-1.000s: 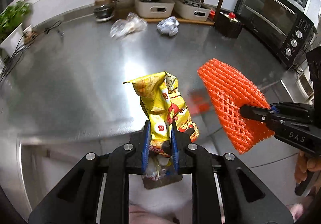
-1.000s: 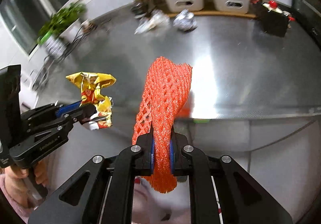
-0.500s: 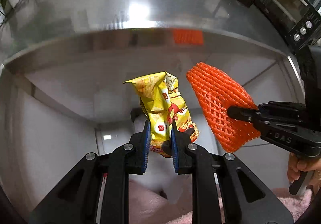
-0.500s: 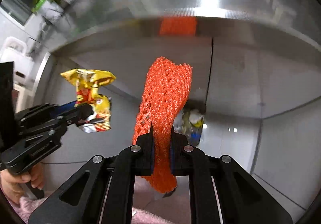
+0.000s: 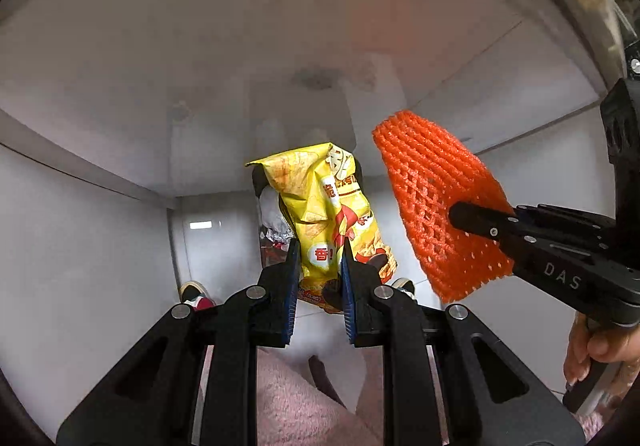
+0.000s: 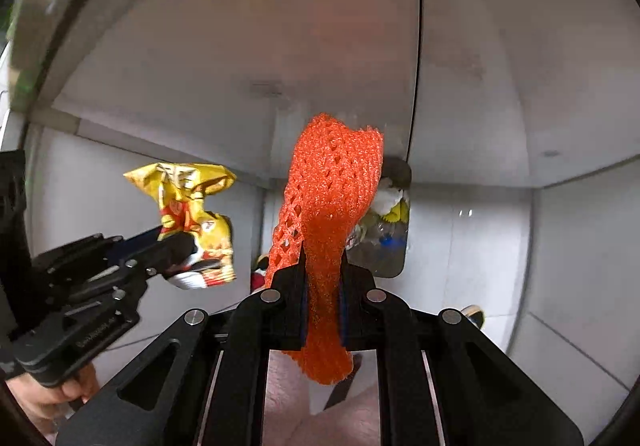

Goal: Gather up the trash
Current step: 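Carry the snack bag and orange net over the bin and open both tools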

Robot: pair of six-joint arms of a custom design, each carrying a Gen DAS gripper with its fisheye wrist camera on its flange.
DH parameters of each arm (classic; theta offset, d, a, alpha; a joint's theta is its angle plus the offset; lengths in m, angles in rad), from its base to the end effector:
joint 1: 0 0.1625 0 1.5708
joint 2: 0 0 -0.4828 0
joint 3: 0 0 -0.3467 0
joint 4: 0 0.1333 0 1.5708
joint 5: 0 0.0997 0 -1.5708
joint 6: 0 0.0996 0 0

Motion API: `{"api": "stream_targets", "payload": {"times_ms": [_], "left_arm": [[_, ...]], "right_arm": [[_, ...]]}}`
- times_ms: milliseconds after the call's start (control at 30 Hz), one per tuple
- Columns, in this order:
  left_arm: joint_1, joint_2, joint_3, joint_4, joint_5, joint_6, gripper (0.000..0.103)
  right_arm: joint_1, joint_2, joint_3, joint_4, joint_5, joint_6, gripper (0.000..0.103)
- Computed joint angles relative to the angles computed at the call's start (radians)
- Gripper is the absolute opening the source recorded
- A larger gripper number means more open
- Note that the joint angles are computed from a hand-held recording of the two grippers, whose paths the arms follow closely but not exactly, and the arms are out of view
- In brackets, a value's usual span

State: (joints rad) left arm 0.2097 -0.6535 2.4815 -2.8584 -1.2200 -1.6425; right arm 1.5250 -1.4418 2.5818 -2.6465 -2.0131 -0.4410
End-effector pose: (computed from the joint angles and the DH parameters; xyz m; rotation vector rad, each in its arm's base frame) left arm -0.2903 -0.2331 -0.0108 -0.2339 2.5447 -0.4025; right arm 0.0768 -0.3044 0.2300 0.5529 -2.6615 -0.2321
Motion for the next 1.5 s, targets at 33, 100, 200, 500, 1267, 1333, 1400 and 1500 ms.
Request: {"api": "stream_targets", "payload": {"times_ms": [33, 100, 200, 500, 1267, 1333, 1400, 1500], "left_arm": [[0.011, 0.018, 0.006, -0.028, -0.002, 0.011, 0.017], [0.038, 0.047, 0.006, -0.067, -0.007, 0.042, 0.017], [0.071, 0.08, 0.0, -0.113, -0.013, 0.08, 0.017], [0.128, 0.126, 0.009, -0.219, -0.031, 0.131, 0.021], [0.023, -0.07, -0.062, 0.154, 0.027, 0.062, 0.093], [0.0, -0.109, -0.076, 0.218, 0.042, 0.045, 0.095], [-0.029, -0.155, -0.1, 0.293, 0.061, 0.027, 0.095], [-0.069, -0.218, -0.154, 0.427, 0.103, 0.002, 0.095]], "right_arm": [[-0.006, 0.012, 0.0, -0.006, -0.001, 0.009, 0.012], [-0.03, 0.033, 0.003, -0.028, -0.008, 0.013, 0.013], [-0.05, 0.08, -0.001, -0.067, -0.02, 0.031, 0.015], [-0.067, 0.12, -0.014, -0.073, 0.002, 0.08, 0.02], [0.104, -0.035, -0.065, -0.004, -0.009, 0.062, 0.087], [0.127, -0.085, -0.099, 0.057, -0.005, 0.055, 0.091], [0.153, -0.142, -0.144, 0.134, 0.012, 0.048, 0.092], [0.187, -0.206, -0.216, 0.219, 0.054, 0.026, 0.093]]}}
